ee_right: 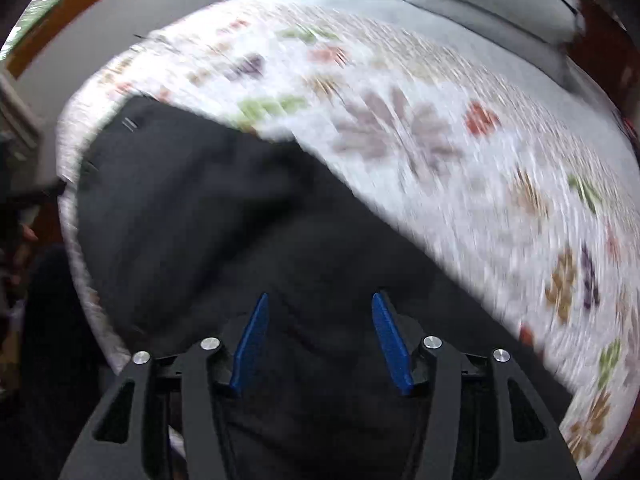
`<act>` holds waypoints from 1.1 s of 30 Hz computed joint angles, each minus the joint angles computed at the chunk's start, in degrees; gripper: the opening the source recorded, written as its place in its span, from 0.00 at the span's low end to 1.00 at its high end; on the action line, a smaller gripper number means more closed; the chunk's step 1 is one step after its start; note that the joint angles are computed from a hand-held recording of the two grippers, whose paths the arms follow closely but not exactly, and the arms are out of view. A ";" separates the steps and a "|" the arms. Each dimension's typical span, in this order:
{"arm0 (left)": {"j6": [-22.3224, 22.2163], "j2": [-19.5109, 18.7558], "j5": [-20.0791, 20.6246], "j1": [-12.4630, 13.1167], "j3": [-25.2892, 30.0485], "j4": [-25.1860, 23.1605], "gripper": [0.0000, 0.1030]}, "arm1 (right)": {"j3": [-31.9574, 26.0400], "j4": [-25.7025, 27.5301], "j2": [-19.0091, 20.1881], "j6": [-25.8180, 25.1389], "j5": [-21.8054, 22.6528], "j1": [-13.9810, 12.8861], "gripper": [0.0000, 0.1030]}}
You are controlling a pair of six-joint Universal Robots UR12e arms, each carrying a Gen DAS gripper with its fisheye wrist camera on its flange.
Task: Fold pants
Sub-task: 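Grasp the waistband with the left gripper while the right gripper holds the leg hems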
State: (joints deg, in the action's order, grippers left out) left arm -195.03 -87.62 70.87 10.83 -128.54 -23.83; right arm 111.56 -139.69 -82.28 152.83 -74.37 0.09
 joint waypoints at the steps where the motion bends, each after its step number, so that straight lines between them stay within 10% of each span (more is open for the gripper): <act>1: -1.31 0.20 -1.08 0.51 -0.25 0.27 0.97 | -2.06 2.63 0.25 -1.32 2.24 0.06 0.70; 3: -4.17 0.28 -1.52 0.92 -0.61 1.43 0.97 | -9.36 13.56 2.35 -5.34 8.95 0.99 0.96; 9: -14.44 -1.05 -1.27 1.61 -1.20 4.01 0.97 | -33.22 41.99 16.11 -17.68 16.09 8.55 0.95; 17: -19.20 -3.01 -0.22 0.89 -0.74 3.73 0.97 | -51.74 53.53 31.21 -25.70 7.11 17.78 0.95; 33: -18.56 -3.67 3.84 -0.76 0.36 2.75 0.97 | -67.69 70.78 43.55 -28.58 6.48 20.02 0.95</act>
State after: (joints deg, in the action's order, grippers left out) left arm -213.60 -91.29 74.71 10.07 -128.18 -21.08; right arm 43.87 -68.91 -38.73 124.25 -67.89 20.11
